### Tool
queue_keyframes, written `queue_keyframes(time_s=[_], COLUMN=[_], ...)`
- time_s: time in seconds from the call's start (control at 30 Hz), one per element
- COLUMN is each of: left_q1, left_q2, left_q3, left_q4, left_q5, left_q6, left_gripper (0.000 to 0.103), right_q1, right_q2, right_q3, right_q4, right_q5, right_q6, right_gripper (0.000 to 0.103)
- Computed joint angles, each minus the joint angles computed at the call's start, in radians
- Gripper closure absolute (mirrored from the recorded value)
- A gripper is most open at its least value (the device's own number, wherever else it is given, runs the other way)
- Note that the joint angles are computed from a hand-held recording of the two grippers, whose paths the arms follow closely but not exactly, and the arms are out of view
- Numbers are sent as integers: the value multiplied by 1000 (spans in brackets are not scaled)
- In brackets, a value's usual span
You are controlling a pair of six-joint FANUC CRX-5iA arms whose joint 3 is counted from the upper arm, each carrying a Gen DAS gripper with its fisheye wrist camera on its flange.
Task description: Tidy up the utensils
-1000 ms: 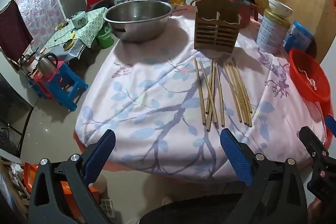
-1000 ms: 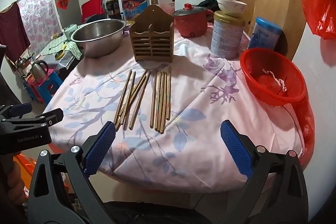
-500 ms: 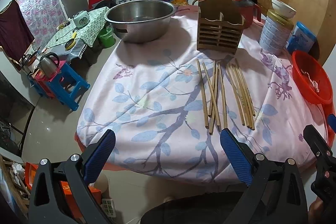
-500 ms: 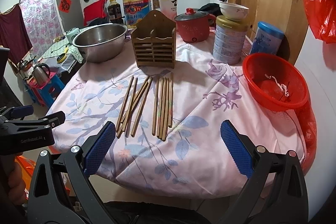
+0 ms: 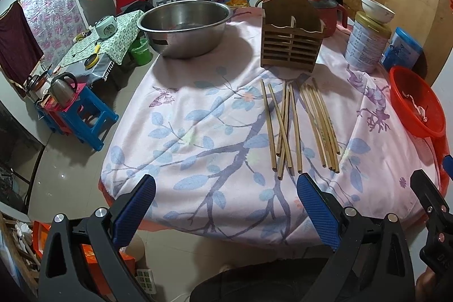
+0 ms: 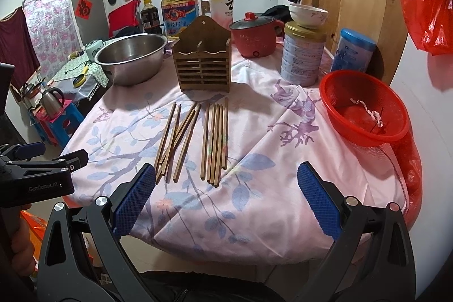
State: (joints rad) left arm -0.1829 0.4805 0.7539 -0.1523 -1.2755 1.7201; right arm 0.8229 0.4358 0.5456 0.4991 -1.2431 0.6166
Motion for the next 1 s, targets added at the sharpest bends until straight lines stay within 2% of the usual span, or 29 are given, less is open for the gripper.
queue_keyframes(time_s=[1.0], left_q1=[3], left_q2=[-20], left_q3=[-28], left_q4=[-9], left_q5=[-4], left_q6=[25], left_gripper=[6], right_q1=[7], right_q2=[-8], right_q3=[-12], right_q4=[5], right_q5=[7], right_q6=[-2], right_gripper=[6])
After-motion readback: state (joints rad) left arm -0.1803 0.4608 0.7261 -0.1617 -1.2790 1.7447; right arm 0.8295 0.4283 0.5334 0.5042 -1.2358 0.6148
